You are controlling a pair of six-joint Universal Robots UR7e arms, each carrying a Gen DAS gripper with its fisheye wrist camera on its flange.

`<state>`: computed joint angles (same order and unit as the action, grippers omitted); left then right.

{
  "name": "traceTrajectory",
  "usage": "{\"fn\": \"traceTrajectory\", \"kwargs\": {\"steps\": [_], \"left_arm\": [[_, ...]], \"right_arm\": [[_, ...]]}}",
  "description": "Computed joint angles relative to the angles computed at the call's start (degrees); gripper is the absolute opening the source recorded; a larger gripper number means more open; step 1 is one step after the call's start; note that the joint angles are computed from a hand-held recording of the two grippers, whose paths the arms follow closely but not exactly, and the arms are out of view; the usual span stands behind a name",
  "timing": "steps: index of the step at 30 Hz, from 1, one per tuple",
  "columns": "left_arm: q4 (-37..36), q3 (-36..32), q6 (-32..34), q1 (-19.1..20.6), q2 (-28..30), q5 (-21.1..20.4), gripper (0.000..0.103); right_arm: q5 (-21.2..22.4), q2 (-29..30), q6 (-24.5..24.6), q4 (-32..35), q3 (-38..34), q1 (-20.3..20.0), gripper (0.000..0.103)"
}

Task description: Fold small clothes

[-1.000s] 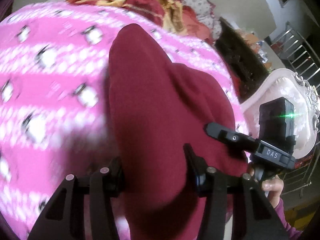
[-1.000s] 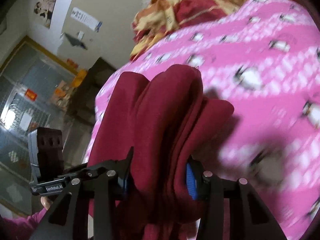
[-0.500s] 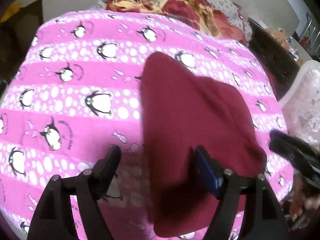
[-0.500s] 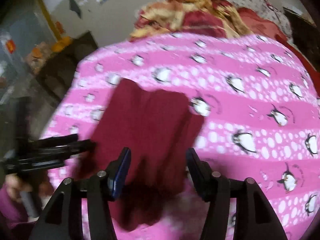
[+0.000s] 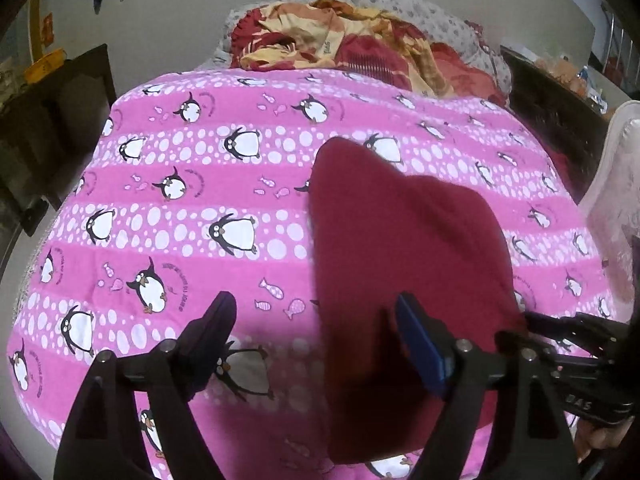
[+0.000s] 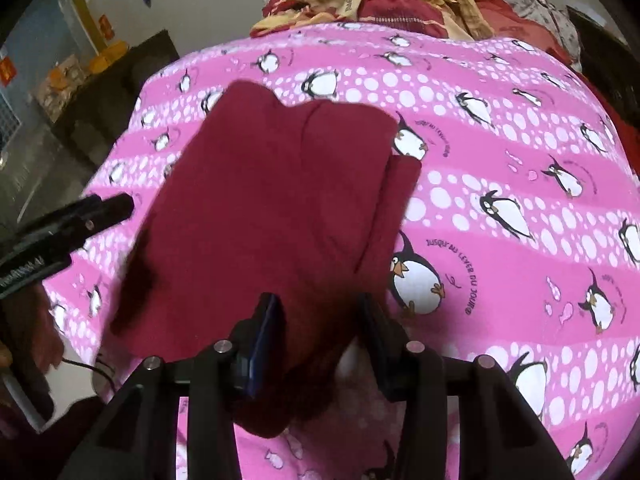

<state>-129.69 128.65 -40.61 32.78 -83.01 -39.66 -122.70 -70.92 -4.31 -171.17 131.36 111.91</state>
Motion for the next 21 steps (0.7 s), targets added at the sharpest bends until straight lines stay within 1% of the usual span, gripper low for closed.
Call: {"fn": "traceTrajectory", "kwargs": {"steps": [2,5,7,9,15,21], "left_arm": [[0.79,-0.08,-0.49,-0.42,-0.01,0.48,0.081],[2.01,-0.31,-1.22,-0.86,-0.08,0.48,0.081],[1.97,-0.15,-1.42,-1.07,-0.28,0.55,0.081],[2.2,-0.1,-1.77,-1.31,-0.49,0.56,0.081],[2.77,0.09,-2.17,-1.66,-1.01,0.7,0.082],[3.44,0.24,-2.74,-2.13,-1.49,1.38,0.082]], "right_arm": [[-0.3,-1.57,1.11,0.53,0.51,1.28,0.049],[-3.68,-0.94,1.72,-0.53,-0.3,3.98,0.056],[-5.89,-0.34,2.05,-2.06,-0.59,5.47,0.068],[-6.57,-0.04,2.3,-2.72,-0.85,6.09,0.069],[-7.13,0.49,4.31,-1.25,-1.5,6.66,0.072],[-8.83,1.37,6.15,-1.58,-1.55,6.51,0.078]]}}
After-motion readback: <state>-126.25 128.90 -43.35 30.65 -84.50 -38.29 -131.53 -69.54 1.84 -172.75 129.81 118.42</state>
